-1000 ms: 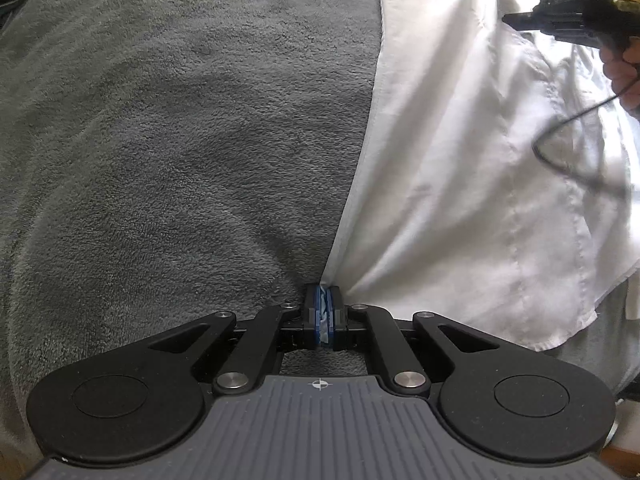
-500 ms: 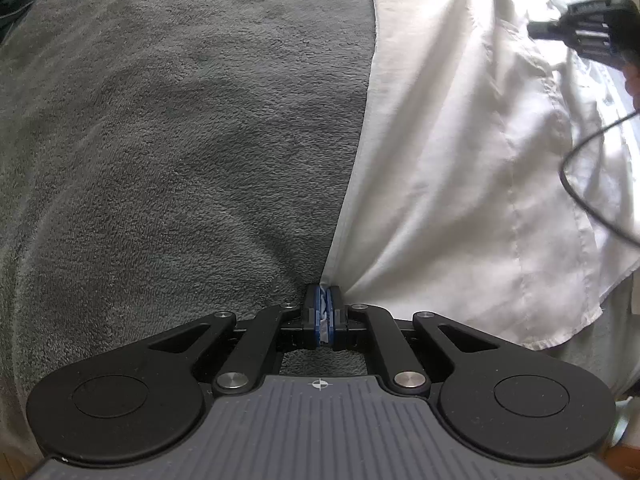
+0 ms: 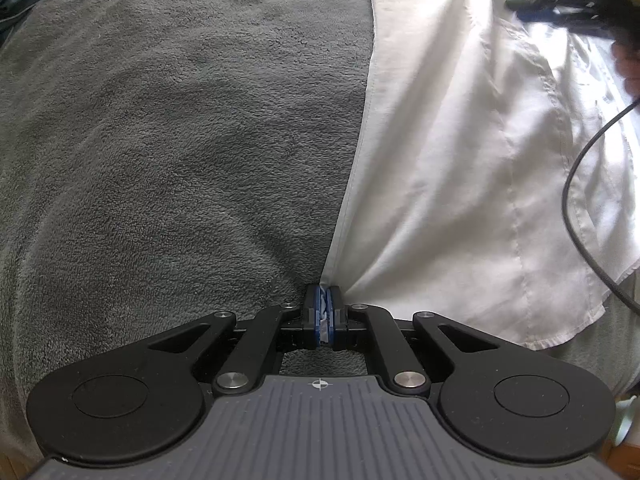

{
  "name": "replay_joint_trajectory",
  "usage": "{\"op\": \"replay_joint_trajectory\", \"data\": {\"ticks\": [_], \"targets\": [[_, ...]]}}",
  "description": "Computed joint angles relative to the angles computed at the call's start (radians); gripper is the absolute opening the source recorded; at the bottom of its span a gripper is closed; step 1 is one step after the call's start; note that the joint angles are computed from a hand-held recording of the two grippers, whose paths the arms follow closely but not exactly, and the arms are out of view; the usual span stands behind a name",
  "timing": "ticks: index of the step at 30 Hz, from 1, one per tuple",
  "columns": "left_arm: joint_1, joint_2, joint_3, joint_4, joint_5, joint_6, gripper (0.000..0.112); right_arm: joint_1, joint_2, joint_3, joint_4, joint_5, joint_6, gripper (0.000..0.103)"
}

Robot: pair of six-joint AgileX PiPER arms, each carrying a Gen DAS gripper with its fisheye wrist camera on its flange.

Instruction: Fold clothes

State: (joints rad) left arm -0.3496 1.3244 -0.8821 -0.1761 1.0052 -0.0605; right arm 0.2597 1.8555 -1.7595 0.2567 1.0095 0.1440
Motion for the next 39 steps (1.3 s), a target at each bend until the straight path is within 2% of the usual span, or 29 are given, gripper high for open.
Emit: {"op": "replay_joint_trajectory", "data": {"ticks": [2,4,6,8,9,10,13,16,23,24,27,30,32,34,35,39], "targets": [[0.013,-0.015,0.011,-0.008,0.006,0.018,0.004,-0.014,0.051,-0.032,0.019,0.067,0.0,0.028],[0.128,-0.075,-0.002,-0.018,0.096,0.123,0.004,-0.023,0.041,-0.001,0.039,0.055,-0.006,0.028],[0.159,-0.064,-0.02,-0.023,0.106,0.154,0.004,-0.031,0.038,-0.006,0.06,0.078,0.001,0.026],[0.172,-0.062,-0.022,-0.026,0.108,0.167,0.004,-0.031,0.033,0.003,0.061,0.08,0.005,0.013],[0.174,-0.062,-0.022,-0.028,0.108,0.168,0.004,-0.028,0.032,0.006,0.054,0.079,0.007,0.002],[0.176,-0.063,-0.019,-0.029,0.107,0.17,0.004,-0.029,0.018,0.015,0.047,0.073,0.012,0.002],[0.183,-0.064,-0.01,-0.033,0.102,0.181,0.004,-0.027,-0.034,0.044,0.013,0.046,0.036,0.001],[0.195,-0.053,-0.014,-0.038,0.102,0.197,0.004,-0.014,-0.081,0.055,-0.06,0.055,0.1,0.001],[0.212,-0.043,-0.001,-0.043,0.095,0.232,0.004,0.06,-0.078,0.066,-0.268,0.133,0.196,0.001],[0.217,-0.045,0.003,-0.044,0.093,0.241,0.004,0.073,-0.077,0.079,-0.299,0.132,0.204,0.001],[0.195,-0.07,0.001,-0.036,0.118,0.215,0.004,0.102,-0.112,0.169,-0.384,0.035,0.229,0.002],[0.174,-0.076,-0.002,-0.032,0.121,0.191,0.004,0.145,-0.128,0.186,-0.566,0.06,0.262,0.004],[0.172,-0.058,-0.003,-0.035,0.103,0.191,0.004,0.096,-0.19,0.212,-0.509,0.048,0.196,0.008],[0.229,-0.038,-0.004,-0.052,0.097,0.257,0.004,0.015,-0.297,0.272,-0.321,-0.008,0.015,0.009],[0.231,-0.04,-0.002,-0.052,0.097,0.258,0.004,-0.006,-0.343,0.292,-0.221,-0.01,-0.085,0.009],[0.24,-0.03,-0.004,-0.052,0.094,0.263,0.004,-0.038,-0.409,0.306,0.16,0.157,-0.485,0.009]]}}
